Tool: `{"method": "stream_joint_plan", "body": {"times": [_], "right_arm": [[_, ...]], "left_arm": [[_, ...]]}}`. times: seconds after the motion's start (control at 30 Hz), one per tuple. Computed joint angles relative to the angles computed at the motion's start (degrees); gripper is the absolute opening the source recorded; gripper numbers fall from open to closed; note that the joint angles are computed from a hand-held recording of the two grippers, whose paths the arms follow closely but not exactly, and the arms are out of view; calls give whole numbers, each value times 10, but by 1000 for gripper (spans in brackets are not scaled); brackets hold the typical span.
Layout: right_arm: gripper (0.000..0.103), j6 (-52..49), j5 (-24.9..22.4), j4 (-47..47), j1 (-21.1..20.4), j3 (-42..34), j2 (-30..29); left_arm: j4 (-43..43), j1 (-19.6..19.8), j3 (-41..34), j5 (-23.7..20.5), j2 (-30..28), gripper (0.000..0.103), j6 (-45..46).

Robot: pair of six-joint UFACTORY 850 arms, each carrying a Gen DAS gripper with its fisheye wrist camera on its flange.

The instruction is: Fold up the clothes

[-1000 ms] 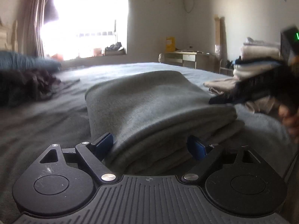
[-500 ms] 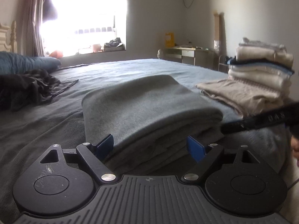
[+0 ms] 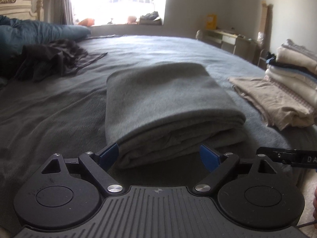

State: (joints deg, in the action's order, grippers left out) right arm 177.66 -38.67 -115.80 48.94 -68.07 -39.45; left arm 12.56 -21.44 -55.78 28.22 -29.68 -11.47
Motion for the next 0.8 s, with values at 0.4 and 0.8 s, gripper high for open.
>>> {"method": "stream_joint_plan", "body": {"times": [0.4,0.8], "right_arm": [[83,-265,-2,204,24,-75,-35],[103,-484,-68,393,36,-161,-80]], "left_arm": [[-229,-14,-15,-83,-2,98,185],[-318,-11,-22,-107,-10,101,249]]}}
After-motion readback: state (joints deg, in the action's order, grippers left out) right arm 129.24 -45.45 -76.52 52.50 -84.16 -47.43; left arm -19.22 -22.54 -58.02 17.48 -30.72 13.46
